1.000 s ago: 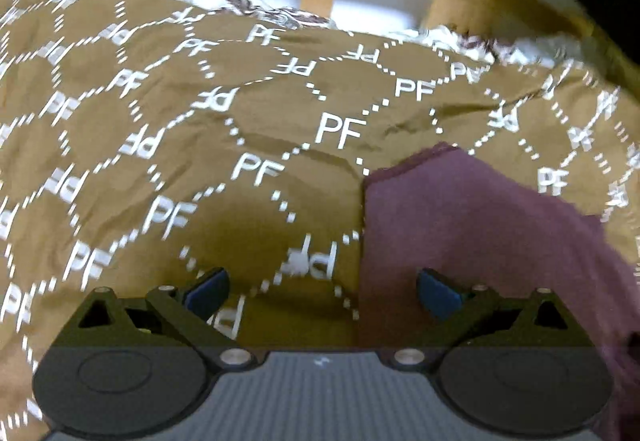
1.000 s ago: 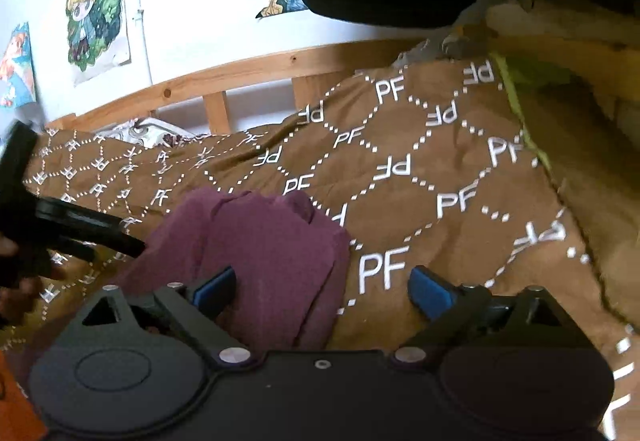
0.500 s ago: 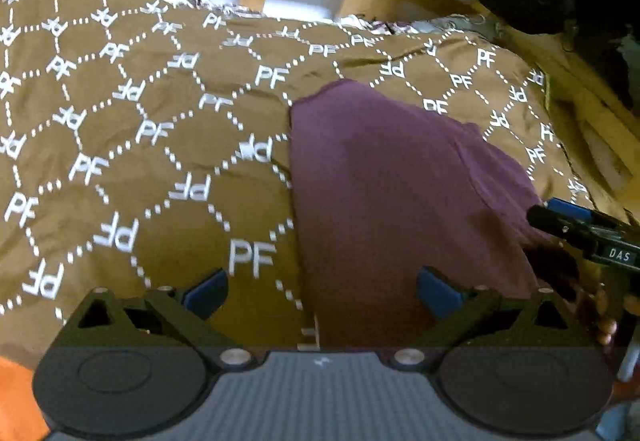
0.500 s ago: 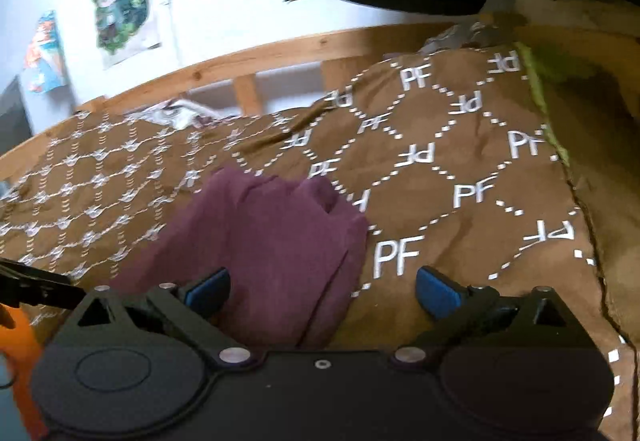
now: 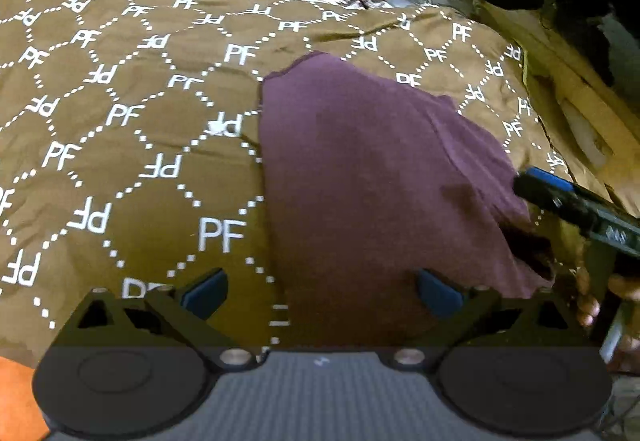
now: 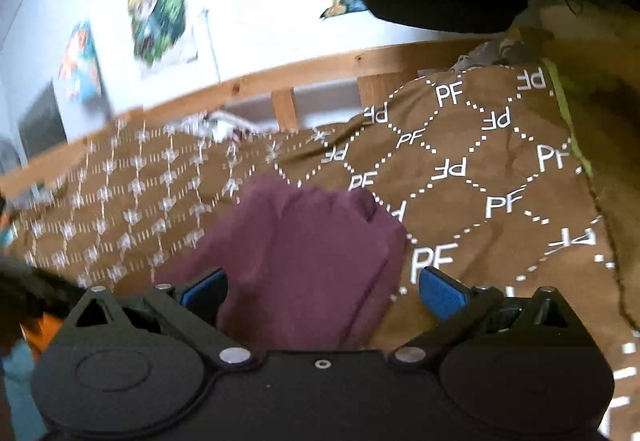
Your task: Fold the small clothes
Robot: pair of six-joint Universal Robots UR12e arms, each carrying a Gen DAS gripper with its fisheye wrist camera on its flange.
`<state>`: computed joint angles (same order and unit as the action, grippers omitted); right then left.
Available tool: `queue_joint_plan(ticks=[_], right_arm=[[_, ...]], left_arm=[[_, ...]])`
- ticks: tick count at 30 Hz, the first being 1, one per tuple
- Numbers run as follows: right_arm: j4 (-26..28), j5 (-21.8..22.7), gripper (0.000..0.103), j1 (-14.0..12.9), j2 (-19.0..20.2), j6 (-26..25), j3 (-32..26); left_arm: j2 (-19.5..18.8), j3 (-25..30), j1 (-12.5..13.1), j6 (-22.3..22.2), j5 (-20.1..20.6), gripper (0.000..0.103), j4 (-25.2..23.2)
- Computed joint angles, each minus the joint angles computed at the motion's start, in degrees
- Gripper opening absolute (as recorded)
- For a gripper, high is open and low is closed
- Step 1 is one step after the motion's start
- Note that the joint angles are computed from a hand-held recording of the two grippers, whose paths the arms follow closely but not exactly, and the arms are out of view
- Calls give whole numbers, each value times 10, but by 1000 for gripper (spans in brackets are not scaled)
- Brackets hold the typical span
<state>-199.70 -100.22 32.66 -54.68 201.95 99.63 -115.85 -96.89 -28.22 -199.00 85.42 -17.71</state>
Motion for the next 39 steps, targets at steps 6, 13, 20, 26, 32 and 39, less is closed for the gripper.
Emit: queue_joint_plan(ticks=[6, 13, 20, 26, 32, 39], right_arm=[[17, 3, 96, -6, 16, 71, -18], [45, -45, 73, 2, 19, 76, -24], [49, -42, 72, 1, 18, 78, -21], [43, -15, 50, -3, 18, 98, -18], [44, -14, 23, 0, 18, 96, -22], [84, -77, 16, 23, 7, 62, -31]], left_arm=[[-14, 28, -5, 23, 0, 103, -49], [-21, 35, 0, 25, -21, 103, -57], [-26, 36, 14, -21, -72, 103, -69], [-27, 40, 15, -19, -78, 103, -82], [-31, 51, 22, -15, -116, 95, -107], [-29, 42, 39, -31, -181, 68, -94]])
